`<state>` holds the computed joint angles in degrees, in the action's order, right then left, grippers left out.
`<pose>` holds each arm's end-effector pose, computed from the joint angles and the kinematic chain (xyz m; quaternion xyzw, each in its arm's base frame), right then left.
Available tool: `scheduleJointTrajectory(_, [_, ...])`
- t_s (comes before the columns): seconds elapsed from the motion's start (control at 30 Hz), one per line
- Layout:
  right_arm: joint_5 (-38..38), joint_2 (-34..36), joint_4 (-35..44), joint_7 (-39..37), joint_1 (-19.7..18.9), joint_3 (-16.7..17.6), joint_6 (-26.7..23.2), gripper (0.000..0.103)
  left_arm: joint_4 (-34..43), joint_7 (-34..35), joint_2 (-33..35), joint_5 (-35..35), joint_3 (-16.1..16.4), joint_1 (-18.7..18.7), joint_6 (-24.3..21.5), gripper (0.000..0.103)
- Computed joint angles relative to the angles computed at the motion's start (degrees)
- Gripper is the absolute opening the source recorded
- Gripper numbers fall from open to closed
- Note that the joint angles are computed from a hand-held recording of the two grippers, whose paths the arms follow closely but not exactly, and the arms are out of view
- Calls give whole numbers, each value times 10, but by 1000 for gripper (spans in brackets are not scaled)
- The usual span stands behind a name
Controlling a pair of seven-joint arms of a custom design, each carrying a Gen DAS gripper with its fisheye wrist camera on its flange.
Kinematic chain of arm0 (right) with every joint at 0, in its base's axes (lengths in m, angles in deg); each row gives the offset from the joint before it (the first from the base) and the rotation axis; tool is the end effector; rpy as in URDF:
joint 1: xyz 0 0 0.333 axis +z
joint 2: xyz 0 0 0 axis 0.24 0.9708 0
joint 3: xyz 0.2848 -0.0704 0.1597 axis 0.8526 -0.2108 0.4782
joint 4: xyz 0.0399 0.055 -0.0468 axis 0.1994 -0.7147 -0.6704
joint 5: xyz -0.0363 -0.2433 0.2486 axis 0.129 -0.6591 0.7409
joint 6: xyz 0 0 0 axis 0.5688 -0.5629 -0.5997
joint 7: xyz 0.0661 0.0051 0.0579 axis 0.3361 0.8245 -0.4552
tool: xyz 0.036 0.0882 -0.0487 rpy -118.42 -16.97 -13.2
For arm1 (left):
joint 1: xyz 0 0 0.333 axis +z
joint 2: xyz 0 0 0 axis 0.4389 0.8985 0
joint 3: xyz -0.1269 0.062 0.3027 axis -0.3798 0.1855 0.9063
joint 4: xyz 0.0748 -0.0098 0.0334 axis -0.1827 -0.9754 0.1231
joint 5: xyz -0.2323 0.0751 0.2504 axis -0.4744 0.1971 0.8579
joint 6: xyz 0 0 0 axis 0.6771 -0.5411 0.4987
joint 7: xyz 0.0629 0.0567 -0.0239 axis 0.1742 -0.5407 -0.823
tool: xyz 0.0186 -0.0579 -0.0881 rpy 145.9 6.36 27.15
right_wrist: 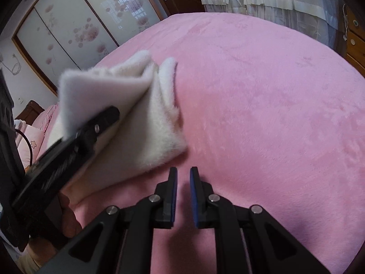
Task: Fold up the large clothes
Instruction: 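Lift the folded cardigan off the bed with the left tool, then lower the folded cardigan onto the bed and open the left tool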
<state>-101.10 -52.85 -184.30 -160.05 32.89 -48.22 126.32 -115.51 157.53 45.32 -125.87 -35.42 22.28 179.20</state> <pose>0.4574 0.2180 0.3497 -0.3399 0.8762 -0.1842 0.2878 0.5893 -0.1925 0.3948 -0.2999 0.8618 -0.4040 0.0639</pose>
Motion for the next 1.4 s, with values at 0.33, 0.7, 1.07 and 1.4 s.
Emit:
scheduleJointTrajectory(0.33, [56, -50, 34, -175, -16, 8, -19, 44, 7, -138, -64, 78, 79, 40, -88, 86])
scheduleJointTrajectory(0.7, [231, 60, 171, -479, -5, -3, -56, 16, 130, -382, 59, 316, 105, 42, -62, 75])
scheduleJointTrajectory(1.07, [132, 54, 67, -210, 26, -32, -22, 11, 18, -260, 20, 280, 43, 74, 43, 47])
scheduleJointTrajectory(1.4, [131, 0, 84, -257, -9, -33, -8, 58, 150, -293, 47, 286, 59, 93, -119, 69])
